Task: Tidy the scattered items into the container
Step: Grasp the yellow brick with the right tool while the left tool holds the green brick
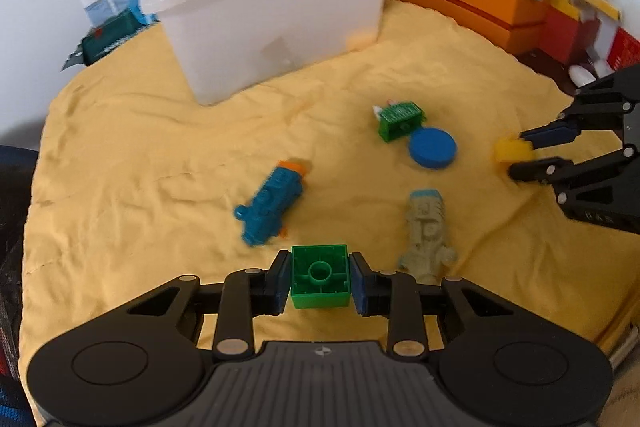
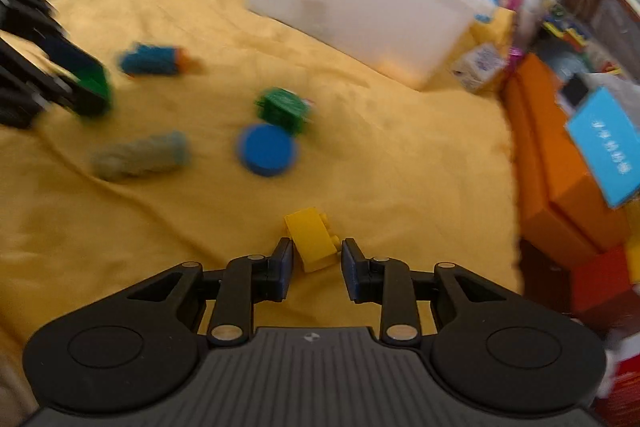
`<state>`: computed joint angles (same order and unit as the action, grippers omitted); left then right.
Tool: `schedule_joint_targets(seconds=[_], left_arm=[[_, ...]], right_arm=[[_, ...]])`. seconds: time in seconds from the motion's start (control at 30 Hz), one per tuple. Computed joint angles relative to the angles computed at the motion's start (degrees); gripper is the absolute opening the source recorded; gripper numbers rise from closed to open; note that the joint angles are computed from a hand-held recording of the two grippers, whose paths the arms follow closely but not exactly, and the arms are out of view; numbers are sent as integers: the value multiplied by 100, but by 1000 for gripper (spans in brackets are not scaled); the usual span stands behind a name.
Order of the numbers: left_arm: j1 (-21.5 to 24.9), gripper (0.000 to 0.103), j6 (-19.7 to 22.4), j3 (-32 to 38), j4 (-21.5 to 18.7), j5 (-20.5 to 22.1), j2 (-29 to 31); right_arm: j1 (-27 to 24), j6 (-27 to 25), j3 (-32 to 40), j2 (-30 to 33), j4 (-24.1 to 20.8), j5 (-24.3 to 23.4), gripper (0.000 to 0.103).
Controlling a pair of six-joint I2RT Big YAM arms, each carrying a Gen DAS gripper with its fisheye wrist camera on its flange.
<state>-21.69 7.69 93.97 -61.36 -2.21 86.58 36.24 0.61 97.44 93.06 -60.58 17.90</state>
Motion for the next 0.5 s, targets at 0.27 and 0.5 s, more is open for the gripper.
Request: schedule_joint_targets(seconds=[0.27, 0.5], left_arm=[[-137, 35, -356, -247, 41, 207, -210], [-93, 35, -1132, -386, 195, 411, -463]], right_arm=[[5, 356, -129, -229, 157, -1036, 35], [-278, 1472, -262, -383, 263, -1389, 40]])
